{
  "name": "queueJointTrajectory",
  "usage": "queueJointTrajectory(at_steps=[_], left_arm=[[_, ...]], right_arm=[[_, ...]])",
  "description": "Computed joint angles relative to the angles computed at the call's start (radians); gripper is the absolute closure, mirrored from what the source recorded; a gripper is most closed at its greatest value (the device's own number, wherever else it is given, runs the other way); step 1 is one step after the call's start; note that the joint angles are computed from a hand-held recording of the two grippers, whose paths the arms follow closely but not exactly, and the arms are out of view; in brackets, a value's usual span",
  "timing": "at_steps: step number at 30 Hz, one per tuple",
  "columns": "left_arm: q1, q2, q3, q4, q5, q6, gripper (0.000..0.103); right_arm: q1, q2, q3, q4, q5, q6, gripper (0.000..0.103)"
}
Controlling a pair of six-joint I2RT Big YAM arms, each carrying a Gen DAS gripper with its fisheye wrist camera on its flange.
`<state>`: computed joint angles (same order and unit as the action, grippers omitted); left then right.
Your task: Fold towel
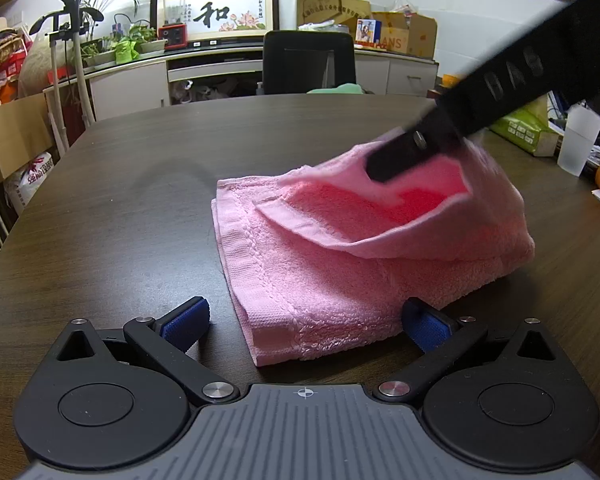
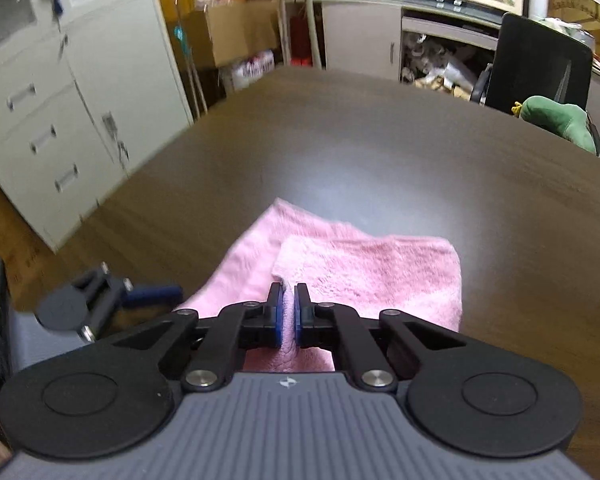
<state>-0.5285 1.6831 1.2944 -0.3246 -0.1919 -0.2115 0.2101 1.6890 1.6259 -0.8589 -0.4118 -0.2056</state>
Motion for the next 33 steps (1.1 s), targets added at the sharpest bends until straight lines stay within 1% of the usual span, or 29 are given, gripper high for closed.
queueJointTrajectory(at_steps=[1, 3, 5, 7, 9, 10, 11, 12, 13, 14, 16, 18, 20, 21, 23, 25, 26, 27, 28, 29, 30, 31, 33], left_arm=[[0.000, 0.000, 0.000, -0.001, -0.001, 0.000, 0.000], [-0.001, 0.001, 0.001, -0.001, -0.001, 0.000, 0.000], [-0.001, 0.001, 0.001, 0.000, 0.001, -0.002, 0.000], [0.001, 0.001, 0.001, 0.002, 0.003, -0.003, 0.000], [0.000, 0.001, 0.001, 0.002, 0.003, -0.003, 0.000], [0.000, 0.001, 0.002, 0.001, 0.003, -0.002, 0.000], [0.001, 0.001, 0.002, 0.001, 0.003, -0.002, 0.000], [0.000, 0.001, 0.002, 0.001, 0.002, -0.001, 0.000], [0.001, 0.001, 0.001, 0.001, 0.003, -0.001, 0.000], [0.001, 0.000, 0.001, 0.002, 0.004, -0.001, 0.000], [0.001, -0.001, -0.001, 0.002, 0.007, 0.003, 0.000], [0.000, -0.003, -0.003, 0.000, 0.008, 0.015, 0.000], [-0.002, -0.005, -0.004, -0.004, 0.008, 0.023, 0.000], [-0.003, -0.006, -0.005, -0.008, 0.009, 0.028, 0.000], [0.000, -0.021, -0.017, -0.009, 0.027, 0.054, 0.000], [0.004, -0.038, -0.036, 0.007, 0.038, 0.071, 0.000], [0.008, -0.058, -0.059, 0.031, 0.045, 0.089, 0.000], [0.008, -0.061, -0.064, 0.036, 0.046, 0.093, 0.000], [0.015, -0.081, -0.087, 0.058, 0.052, 0.104, 0.000], [0.019, -0.093, -0.101, 0.071, 0.056, 0.109, 0.000], [0.031, -0.115, -0.129, 0.093, 0.067, 0.113, 0.000], [0.039, -0.125, -0.141, 0.102, 0.065, 0.107, 0.000], [0.051, -0.141, -0.159, 0.117, 0.057, 0.091, 0.000]], right_arm=[[-0.001, 0.003, 0.003, 0.007, -0.032, 0.021, 0.097], [0.004, 0.015, -0.004, 0.029, -0.069, 0.046, 0.097], [0.017, 0.040, 0.000, 0.019, -0.065, 0.056, 0.097], [0.031, 0.070, -0.005, 0.015, -0.036, 0.062, 0.097], [0.031, 0.085, -0.011, 0.021, -0.046, 0.063, 0.096], [0.027, 0.088, -0.009, 0.020, -0.061, 0.067, 0.092], [0.023, 0.090, -0.004, 0.015, -0.075, 0.076, 0.086], [0.014, 0.096, 0.012, -0.009, -0.105, 0.082, 0.083], [0.005, 0.098, 0.024, -0.028, -0.134, 0.079, 0.076], [0.000, 0.094, 0.024, -0.031, -0.147, 0.078, 0.063], [-0.018, 0.060, 0.001, -0.007, -0.165, 0.075, 0.049], [-0.036, 0.024, -0.026, 0.019, -0.187, 0.053, 0.048], [-0.059, -0.005, -0.049, 0.031, -0.228, 0.029, 0.048], [-0.068, -0.016, -0.056, 0.028, -0.244, 0.003, 0.048], [-0.081, -0.038, -0.076, 0.026, -0.246, -0.072, 0.048], [-0.091, -0.064, -0.109, 0.038, -0.223, -0.179, 0.048], [-0.094, -0.075, -0.124, 0.037, -0.213, -0.231, 0.048], [-0.101, -0.093, -0.150, 0.037, -0.207, -0.307, 0.048], [-0.103, -0.111, -0.177, 0.041, -0.201, -0.374, 0.048], [-0.103, -0.123, -0.195, 0.049, -0.193, -0.415, 0.048], [-0.101, -0.145, -0.233, 0.081, -0.171, -0.470, 0.048], [-0.095, -0.164, -0.267, 0.117, -0.148, -0.509, 0.044], [-0.070, -0.191, -0.319, 0.174, -0.106, -0.554, 0.041]])
